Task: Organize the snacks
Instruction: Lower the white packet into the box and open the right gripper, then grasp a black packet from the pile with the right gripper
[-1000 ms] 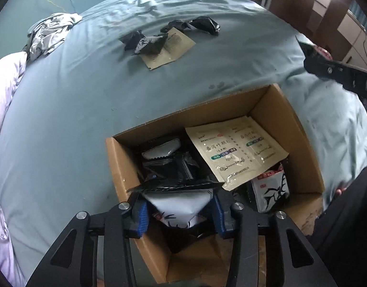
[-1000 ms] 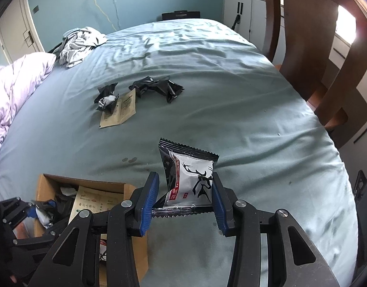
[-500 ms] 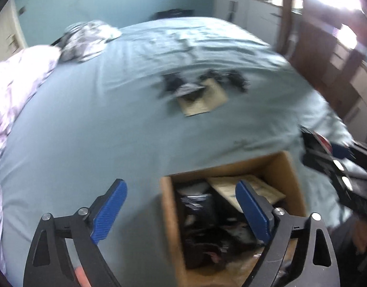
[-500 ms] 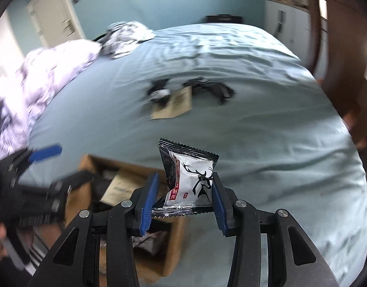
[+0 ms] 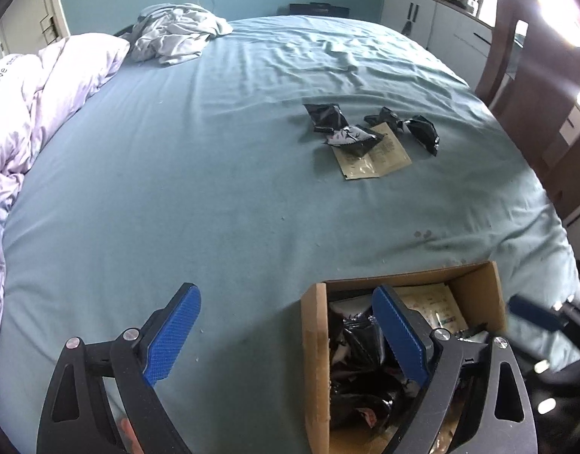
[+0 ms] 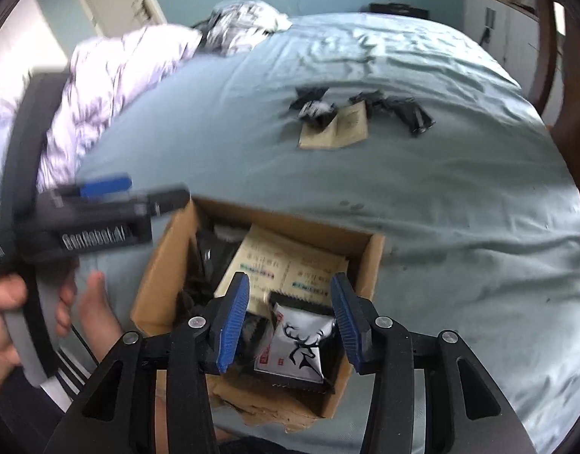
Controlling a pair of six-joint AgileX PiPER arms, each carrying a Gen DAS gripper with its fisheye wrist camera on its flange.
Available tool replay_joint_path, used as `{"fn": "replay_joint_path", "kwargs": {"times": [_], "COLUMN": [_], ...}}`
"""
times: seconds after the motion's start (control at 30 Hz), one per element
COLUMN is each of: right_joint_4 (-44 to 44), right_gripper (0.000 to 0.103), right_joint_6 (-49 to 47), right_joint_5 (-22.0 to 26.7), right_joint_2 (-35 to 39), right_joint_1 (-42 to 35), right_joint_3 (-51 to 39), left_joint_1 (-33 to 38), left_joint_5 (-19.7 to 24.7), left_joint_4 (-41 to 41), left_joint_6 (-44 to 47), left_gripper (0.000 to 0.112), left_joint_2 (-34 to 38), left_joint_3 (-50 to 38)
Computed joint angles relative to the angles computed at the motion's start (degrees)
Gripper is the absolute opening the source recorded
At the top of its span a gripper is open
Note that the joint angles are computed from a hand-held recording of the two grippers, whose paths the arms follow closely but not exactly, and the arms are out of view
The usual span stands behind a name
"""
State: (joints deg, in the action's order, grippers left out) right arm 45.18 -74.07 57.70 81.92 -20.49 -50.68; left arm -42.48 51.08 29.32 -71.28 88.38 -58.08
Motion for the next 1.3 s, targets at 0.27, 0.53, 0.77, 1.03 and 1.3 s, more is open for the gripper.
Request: {"fn": "replay_joint_path", "kwargs": {"times": [0.27, 0.53, 0.77, 1.03, 1.3], "right_joint_4": [6.02, 5.62, -5.59, -10.65, -12.27], "right_gripper": [0.071, 0.071, 0.072, 0.072, 0.072], "right_joint_6": [1.16, 2.15, 15.78, 24.21, 29.82], "right_joint_5": [-2.62, -10.94, -25.82, -21.61, -18.19], "right_joint_2": [-1.84, -5.29, -0.97, 12.18, 21.84], "right_joint_1": [-7.25, -3.90, 4.89, 9.88, 11.14], "right_joint_3": [0.33, -0.29, -3.35, -14.93, -26.82], "left_joint_1": [-1.52, -4.05, -5.17, -5.89, -3.63], "left_joint_5": [1.88, 4.17, 5.14, 5.68, 4.15], "left_joint_4": [0.80, 3.93, 3.83, 4.29, 1.75], "left_joint_6": [0.53, 0.71, 2.79, 4.98, 7.46], "left_gripper": [0.094, 0.094, 0.094, 0.094, 0.094], "left_joint_2": [1.26, 1.05, 2.48, 4.15, 4.88], "left_joint_3": [-1.37, -2.84, -5.06, -6.94, -6.71]}}
